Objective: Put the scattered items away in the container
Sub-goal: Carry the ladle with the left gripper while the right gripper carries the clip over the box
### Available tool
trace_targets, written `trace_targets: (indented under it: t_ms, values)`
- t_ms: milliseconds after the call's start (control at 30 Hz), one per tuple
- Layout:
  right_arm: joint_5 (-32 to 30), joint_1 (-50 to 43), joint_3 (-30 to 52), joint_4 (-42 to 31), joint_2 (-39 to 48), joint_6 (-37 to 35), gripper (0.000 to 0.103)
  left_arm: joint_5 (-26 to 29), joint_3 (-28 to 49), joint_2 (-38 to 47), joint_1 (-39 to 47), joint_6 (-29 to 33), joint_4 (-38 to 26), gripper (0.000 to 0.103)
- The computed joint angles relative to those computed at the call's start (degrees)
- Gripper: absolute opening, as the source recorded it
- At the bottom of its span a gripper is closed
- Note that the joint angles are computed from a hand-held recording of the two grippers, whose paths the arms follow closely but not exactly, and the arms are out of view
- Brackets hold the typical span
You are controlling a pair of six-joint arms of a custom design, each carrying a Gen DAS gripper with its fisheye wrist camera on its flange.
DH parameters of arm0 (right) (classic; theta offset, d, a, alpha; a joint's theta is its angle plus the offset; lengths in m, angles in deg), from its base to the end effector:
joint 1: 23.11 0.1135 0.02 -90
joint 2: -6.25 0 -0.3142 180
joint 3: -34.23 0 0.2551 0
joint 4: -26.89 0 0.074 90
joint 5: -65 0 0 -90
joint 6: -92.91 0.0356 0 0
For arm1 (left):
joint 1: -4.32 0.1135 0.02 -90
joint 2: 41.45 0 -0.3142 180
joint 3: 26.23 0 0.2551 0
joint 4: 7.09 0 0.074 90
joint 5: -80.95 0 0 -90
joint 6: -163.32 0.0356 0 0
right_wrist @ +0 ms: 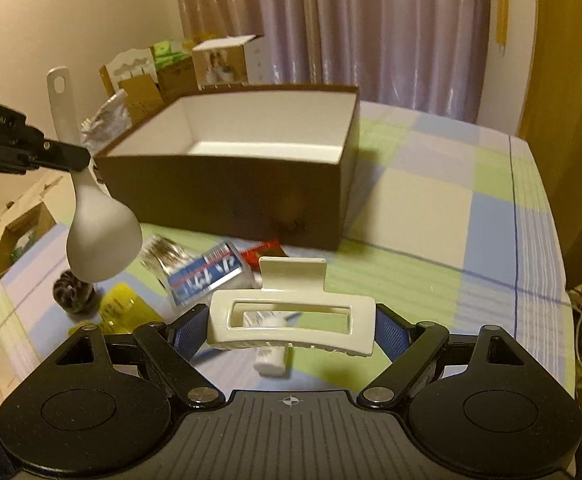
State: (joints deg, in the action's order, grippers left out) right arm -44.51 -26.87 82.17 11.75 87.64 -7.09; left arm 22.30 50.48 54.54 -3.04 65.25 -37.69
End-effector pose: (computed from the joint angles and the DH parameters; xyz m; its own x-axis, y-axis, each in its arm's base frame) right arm 0.2572 -0.0050 0.2029 -0.7095 -0.1174 -0.6949 -0.2862 0.9491 0.1318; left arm 0.3555 -0.0646 0.2619 -0.8129 -0.0159 -0.5822 0.3311 0.8098 -0.4844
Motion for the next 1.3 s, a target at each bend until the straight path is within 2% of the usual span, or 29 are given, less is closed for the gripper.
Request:
trace_targets:
  t_ms: [300, 667, 1300]
  values:
    - [2.2, 4.4, 5.8, -1.3, 1.0, 3.6, 0.088, 2.3, 2.7, -0.7, 2.5, 3.6, -3.2, 0.002]
    - [4.9, 8.1, 15.3, -1.9, 6.0, 4.6, 0.088, 4.7, 11.6, 3.5, 5.1, 9.7, -8.3, 0.002]
    - [5.5, 9.2, 32.1, -4.4, 19.3, 6.2, 0.088, 5.3, 27.8, 13.7, 5.4, 12.5, -11.2, 0.002]
